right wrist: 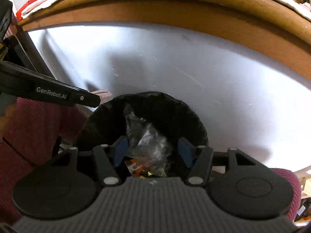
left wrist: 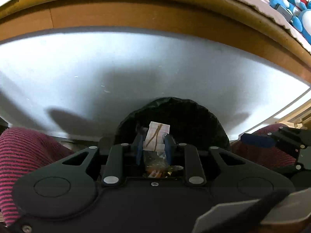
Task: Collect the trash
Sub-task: 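Carry the plastic bag and paper scrap down into the black bin and open both tools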
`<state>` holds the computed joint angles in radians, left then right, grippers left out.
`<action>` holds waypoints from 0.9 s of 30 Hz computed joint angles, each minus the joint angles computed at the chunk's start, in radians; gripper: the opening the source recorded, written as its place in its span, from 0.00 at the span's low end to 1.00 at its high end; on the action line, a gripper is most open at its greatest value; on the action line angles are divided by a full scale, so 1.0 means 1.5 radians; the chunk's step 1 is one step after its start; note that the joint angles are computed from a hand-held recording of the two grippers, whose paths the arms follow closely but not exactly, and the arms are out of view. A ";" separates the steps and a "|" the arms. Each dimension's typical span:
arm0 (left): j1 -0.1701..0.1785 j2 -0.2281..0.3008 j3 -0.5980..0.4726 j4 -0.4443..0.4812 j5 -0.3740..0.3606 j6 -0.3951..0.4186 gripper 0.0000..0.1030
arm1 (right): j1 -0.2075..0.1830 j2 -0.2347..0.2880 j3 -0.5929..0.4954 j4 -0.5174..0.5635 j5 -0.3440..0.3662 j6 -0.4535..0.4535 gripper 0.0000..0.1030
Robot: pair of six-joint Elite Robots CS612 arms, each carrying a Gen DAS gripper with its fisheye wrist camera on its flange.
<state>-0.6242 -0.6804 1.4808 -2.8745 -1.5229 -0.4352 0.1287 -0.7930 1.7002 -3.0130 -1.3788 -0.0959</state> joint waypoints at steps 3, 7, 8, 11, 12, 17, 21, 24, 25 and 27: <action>0.001 0.002 -0.003 0.003 -0.007 0.002 0.22 | -0.002 0.001 -0.003 0.003 0.002 -0.004 0.70; 0.002 0.003 -0.004 0.005 -0.006 0.004 0.26 | -0.001 0.000 -0.004 0.005 0.001 0.000 0.70; 0.001 0.004 -0.004 0.004 -0.006 0.003 0.27 | -0.001 0.000 -0.002 0.004 0.001 0.001 0.70; 0.000 0.004 -0.004 0.002 -0.003 0.004 0.32 | -0.001 0.000 -0.002 0.004 -0.001 0.003 0.70; 0.000 0.003 -0.003 0.002 -0.001 0.004 0.32 | 0.000 0.000 -0.002 0.003 -0.001 0.003 0.70; -0.002 0.001 0.000 0.000 0.004 0.006 0.34 | -0.002 0.000 -0.002 -0.001 0.002 0.009 0.70; -0.005 -0.004 0.003 -0.007 0.018 0.012 0.38 | -0.004 -0.002 0.000 -0.008 0.010 0.013 0.70; -0.007 -0.009 0.008 -0.020 0.028 0.020 0.42 | -0.007 -0.005 0.003 -0.022 0.015 0.013 0.72; -0.007 -0.011 0.010 -0.024 0.032 0.022 0.43 | -0.008 -0.007 0.004 -0.027 0.018 0.013 0.73; -0.008 -0.018 0.016 -0.038 0.039 0.029 0.45 | -0.012 -0.011 0.007 -0.042 0.030 0.016 0.74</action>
<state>-0.6361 -0.7080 1.5044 -2.9312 -1.4645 -0.3921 0.1101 -0.8098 1.7106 -3.0754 -1.3344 -0.0714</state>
